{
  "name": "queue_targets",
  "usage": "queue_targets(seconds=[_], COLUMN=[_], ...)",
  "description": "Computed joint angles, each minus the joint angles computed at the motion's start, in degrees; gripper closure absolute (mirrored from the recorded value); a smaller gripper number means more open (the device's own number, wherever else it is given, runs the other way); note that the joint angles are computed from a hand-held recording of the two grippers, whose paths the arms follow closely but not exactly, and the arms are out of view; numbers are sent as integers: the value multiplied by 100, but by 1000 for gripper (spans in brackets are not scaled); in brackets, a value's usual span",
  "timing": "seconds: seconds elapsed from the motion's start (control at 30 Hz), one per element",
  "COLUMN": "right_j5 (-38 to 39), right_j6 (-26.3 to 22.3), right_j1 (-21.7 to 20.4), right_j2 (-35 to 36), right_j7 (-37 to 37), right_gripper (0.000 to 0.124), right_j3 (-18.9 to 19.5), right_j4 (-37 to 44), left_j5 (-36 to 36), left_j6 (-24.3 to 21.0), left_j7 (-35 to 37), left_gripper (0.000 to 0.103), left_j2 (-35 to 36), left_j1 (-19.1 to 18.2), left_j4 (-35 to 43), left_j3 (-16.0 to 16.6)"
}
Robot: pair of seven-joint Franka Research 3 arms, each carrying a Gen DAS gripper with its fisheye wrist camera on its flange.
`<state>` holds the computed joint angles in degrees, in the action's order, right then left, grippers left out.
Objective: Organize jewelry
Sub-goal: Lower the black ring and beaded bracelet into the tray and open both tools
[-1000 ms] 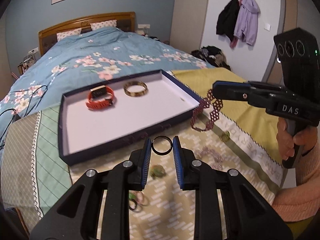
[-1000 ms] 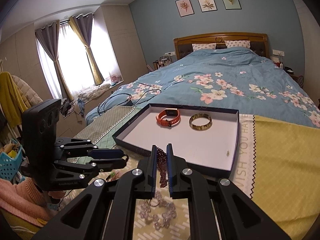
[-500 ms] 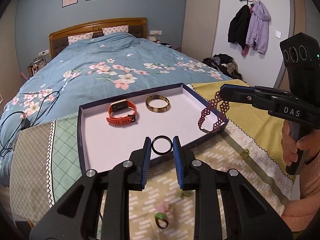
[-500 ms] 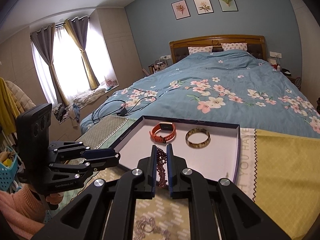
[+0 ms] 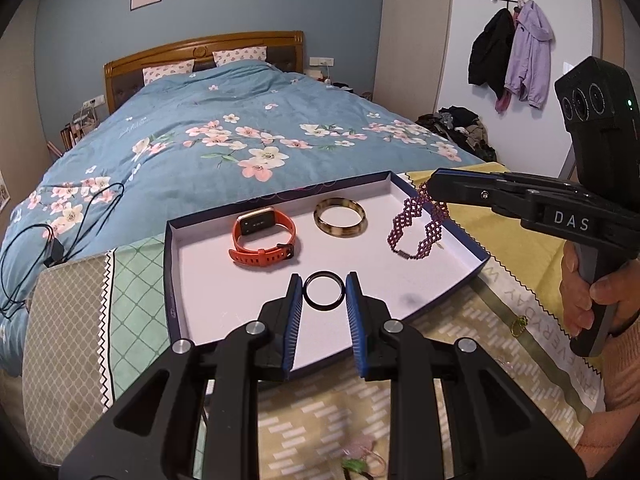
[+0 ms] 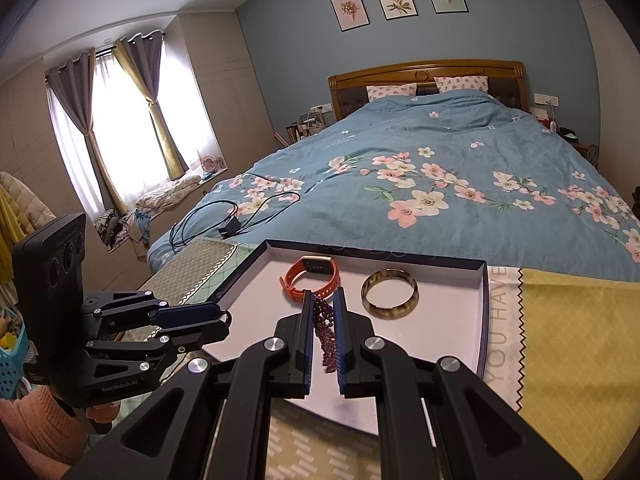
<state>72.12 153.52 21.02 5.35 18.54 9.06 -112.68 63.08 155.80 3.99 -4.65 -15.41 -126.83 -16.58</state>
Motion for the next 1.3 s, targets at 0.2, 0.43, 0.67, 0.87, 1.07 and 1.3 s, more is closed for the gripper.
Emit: queue_targets(seconds=[0.2, 0.43, 0.67, 0.87, 1.07, 1.3], right_j5=[-191, -479, -681, -831, -947, -943], right_j6=[121, 129, 103, 132, 69, -32], right_j1=[24, -18, -80, -120, -167, -233], right_j2=[240, 511, 727, 862, 975, 1124], right_j7=[243, 622, 927, 1166, 1350, 1510], right_gripper=[116, 116, 116, 116, 116, 116], right_j3=[60, 142, 219, 276, 319, 366], right_j4=[233, 464, 661, 773, 896, 1041], left_j5=[-202, -525, -682, -793, -922, -1031], left_j6=[153, 215, 175, 83, 37, -61], left_j7=[155, 472, 629, 750, 891, 983], left_gripper=[81, 81, 81, 81, 81, 81], left_j2=[155, 349, 478, 614, 742, 888], left_j1=[85, 113, 88, 59, 33, -10], left_j4=[59, 148, 232, 366, 483, 621], left_j3=[122, 227, 289, 336, 391, 450])
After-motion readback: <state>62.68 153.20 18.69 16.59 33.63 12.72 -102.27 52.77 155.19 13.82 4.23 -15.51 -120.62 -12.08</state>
